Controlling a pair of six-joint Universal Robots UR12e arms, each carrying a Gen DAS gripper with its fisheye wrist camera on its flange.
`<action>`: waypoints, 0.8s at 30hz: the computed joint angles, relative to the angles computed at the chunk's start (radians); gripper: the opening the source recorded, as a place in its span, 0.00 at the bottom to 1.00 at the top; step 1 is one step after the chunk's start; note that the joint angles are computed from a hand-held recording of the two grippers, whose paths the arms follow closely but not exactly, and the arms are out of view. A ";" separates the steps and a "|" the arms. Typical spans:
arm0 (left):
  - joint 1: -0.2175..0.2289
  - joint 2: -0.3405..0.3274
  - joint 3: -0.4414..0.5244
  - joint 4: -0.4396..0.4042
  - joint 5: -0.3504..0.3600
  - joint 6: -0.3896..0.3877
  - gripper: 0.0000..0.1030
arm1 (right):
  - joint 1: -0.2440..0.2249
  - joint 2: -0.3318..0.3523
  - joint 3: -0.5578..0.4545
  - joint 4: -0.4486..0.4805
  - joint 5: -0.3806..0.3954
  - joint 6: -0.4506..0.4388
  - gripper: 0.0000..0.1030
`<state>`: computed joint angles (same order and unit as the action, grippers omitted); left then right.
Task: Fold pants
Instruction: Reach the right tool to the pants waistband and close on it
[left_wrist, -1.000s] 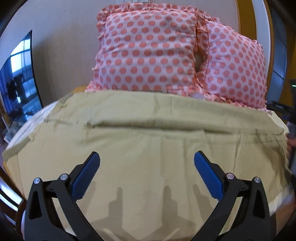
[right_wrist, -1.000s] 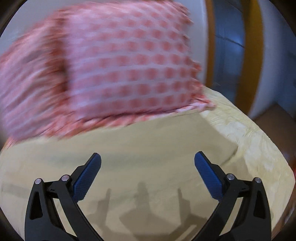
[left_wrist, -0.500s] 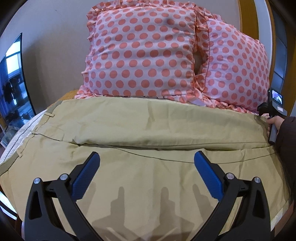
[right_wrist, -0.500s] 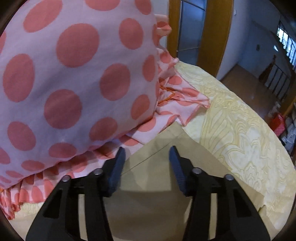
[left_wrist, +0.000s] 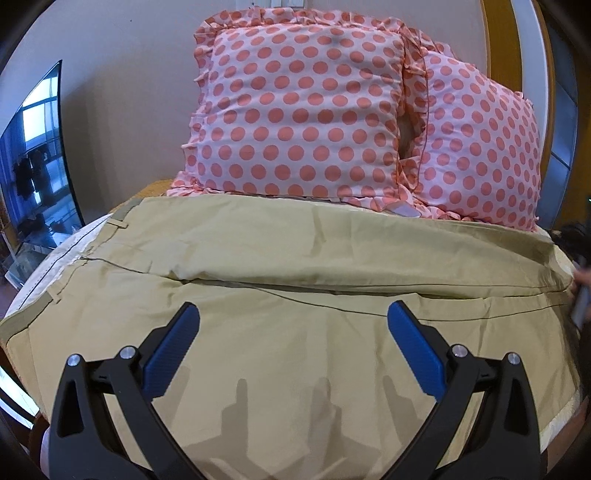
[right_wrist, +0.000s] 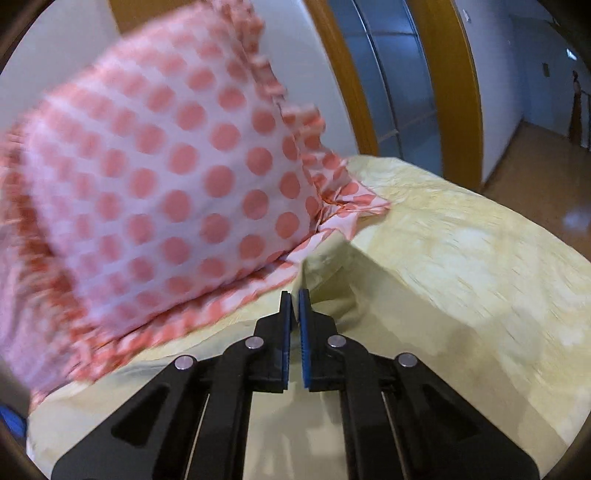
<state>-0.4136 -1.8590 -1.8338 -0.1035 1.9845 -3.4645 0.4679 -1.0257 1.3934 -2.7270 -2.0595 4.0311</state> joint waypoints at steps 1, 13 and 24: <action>0.001 0.005 -0.006 0.007 -0.002 0.000 0.98 | 0.014 -0.037 0.065 -0.064 0.008 0.006 0.05; 0.025 0.043 -0.036 0.036 -0.001 -0.002 0.98 | 0.057 -0.161 0.294 -0.189 0.229 0.285 0.15; 0.093 0.058 -0.066 0.117 -0.132 -0.018 0.98 | 0.038 -0.124 0.302 -0.300 0.264 0.366 0.02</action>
